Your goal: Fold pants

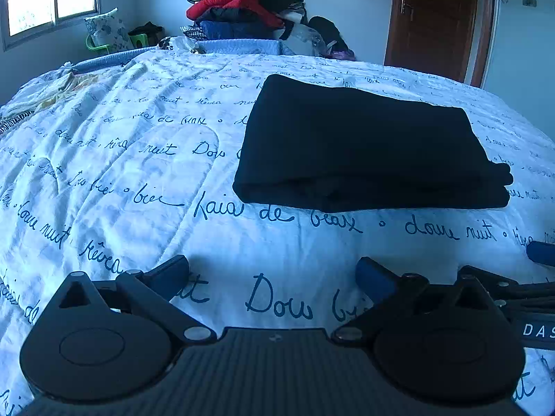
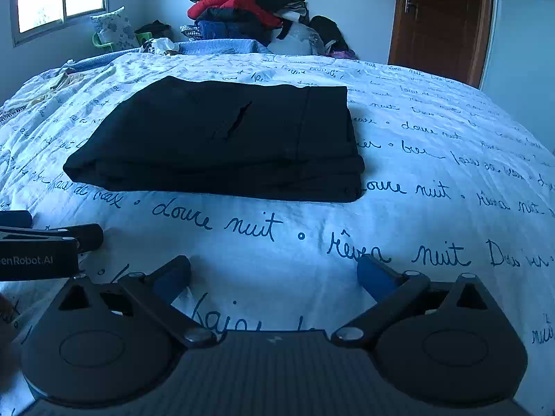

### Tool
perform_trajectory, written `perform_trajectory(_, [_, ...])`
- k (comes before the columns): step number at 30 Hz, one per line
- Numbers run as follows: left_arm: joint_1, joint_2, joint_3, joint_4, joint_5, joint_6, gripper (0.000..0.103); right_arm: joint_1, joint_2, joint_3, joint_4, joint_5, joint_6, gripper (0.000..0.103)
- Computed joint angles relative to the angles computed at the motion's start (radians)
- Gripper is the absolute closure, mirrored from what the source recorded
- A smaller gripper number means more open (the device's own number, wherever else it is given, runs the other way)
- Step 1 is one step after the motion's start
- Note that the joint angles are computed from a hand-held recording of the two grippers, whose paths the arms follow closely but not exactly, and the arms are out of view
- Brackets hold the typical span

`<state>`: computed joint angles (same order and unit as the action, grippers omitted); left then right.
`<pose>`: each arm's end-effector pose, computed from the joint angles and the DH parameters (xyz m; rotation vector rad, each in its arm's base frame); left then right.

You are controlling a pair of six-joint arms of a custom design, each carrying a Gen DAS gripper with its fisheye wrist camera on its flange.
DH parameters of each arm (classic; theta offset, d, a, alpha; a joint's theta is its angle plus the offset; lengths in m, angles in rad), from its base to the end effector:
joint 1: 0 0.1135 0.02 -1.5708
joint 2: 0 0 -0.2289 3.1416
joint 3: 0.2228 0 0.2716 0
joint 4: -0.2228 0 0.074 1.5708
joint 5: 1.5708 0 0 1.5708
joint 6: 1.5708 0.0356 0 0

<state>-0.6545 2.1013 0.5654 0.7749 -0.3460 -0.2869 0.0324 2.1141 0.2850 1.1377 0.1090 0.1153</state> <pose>0.2318 -0.1626 -0.0258 0.2480 2.2648 -0.0878 0.2130 0.0030 -0.0317 0.1514 2.2526 -0.0445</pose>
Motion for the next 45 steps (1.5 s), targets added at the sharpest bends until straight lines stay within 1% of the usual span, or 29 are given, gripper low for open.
perform_trajectory(5, [-0.007,0.016,0.002,0.016,-0.012,0.001,0.0,-0.002,0.043,0.0,0.057,-0.002,-0.001,0.0])
perform_trajectory(13, [-0.014,0.032,0.006,0.031,-0.024,0.003,0.0,0.004,0.062,0.001,0.079,0.004,0.003,0.0])
perform_trajectory(20, [-0.014,0.036,0.006,0.035,-0.022,-0.004,0.0,0.003,0.063,0.006,0.073,0.004,-0.001,0.0])
perform_trajectory(29, [-0.027,0.047,0.008,0.044,-0.048,-0.02,0.0,0.005,0.068,0.003,0.083,0.007,0.001,0.0])
perform_trajectory(45, [-0.031,0.046,0.007,0.043,-0.049,-0.026,0.0,0.006,0.071,0.005,0.086,0.008,0.002,0.0])
